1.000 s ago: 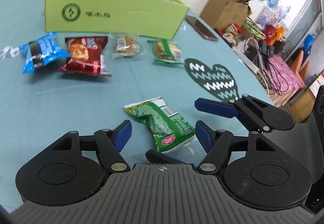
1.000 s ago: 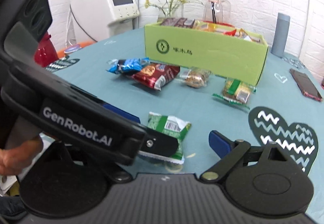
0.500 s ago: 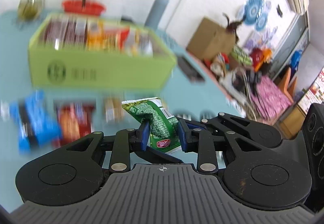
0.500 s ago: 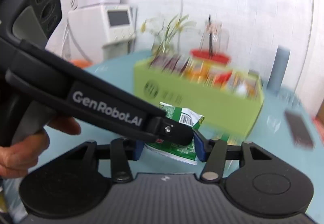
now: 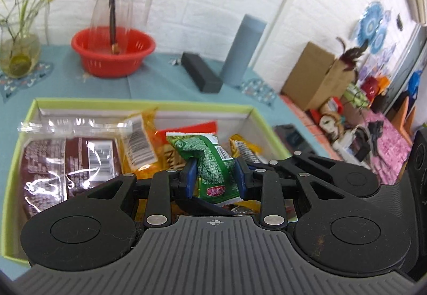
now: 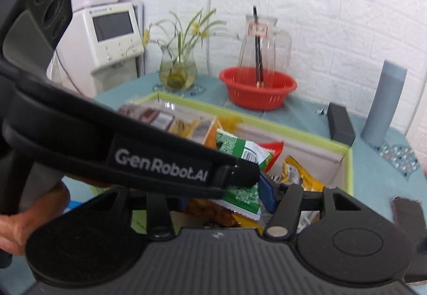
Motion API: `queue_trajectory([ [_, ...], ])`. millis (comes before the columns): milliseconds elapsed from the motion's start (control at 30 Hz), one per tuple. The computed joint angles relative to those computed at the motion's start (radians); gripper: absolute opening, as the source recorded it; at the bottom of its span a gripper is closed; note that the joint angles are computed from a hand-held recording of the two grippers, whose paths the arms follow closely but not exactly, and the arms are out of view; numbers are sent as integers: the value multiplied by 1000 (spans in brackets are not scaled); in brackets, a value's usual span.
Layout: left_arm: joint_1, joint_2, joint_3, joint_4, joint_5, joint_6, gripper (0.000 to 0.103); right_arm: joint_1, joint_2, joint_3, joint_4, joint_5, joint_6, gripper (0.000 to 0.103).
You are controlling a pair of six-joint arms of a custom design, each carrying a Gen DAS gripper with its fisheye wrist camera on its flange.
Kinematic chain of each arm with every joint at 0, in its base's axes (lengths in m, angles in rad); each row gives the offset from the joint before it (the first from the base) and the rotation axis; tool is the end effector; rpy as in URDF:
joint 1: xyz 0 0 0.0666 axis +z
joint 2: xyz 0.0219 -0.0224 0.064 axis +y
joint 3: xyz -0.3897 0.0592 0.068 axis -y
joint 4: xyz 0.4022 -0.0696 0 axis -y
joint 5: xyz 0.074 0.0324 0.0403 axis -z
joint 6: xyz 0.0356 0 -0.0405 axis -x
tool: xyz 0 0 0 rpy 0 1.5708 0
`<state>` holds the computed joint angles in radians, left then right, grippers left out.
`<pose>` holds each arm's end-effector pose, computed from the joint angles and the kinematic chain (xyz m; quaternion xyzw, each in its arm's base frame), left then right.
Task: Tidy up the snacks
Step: 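Lower the green cracker pack into the green box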
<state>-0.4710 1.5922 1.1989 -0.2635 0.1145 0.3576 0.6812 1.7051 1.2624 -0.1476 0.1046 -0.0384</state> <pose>0.4936 -0.2564 0.2977 0.0760 0.8930 -0.2243 0.3826 0.4653 0.3719 0.2743 -0.2550 0.8437 0.1224 0.4563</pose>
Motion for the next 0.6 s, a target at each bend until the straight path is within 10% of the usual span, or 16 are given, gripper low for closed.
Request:
queue_trajectory([
  [267,-4,-124,-106,109,-29,4,42,23,-117,-120,130,64,-5,94],
  [600,-136,-301,-325,144,-47,62,58,94,-350,-438,140,170,-167,94],
])
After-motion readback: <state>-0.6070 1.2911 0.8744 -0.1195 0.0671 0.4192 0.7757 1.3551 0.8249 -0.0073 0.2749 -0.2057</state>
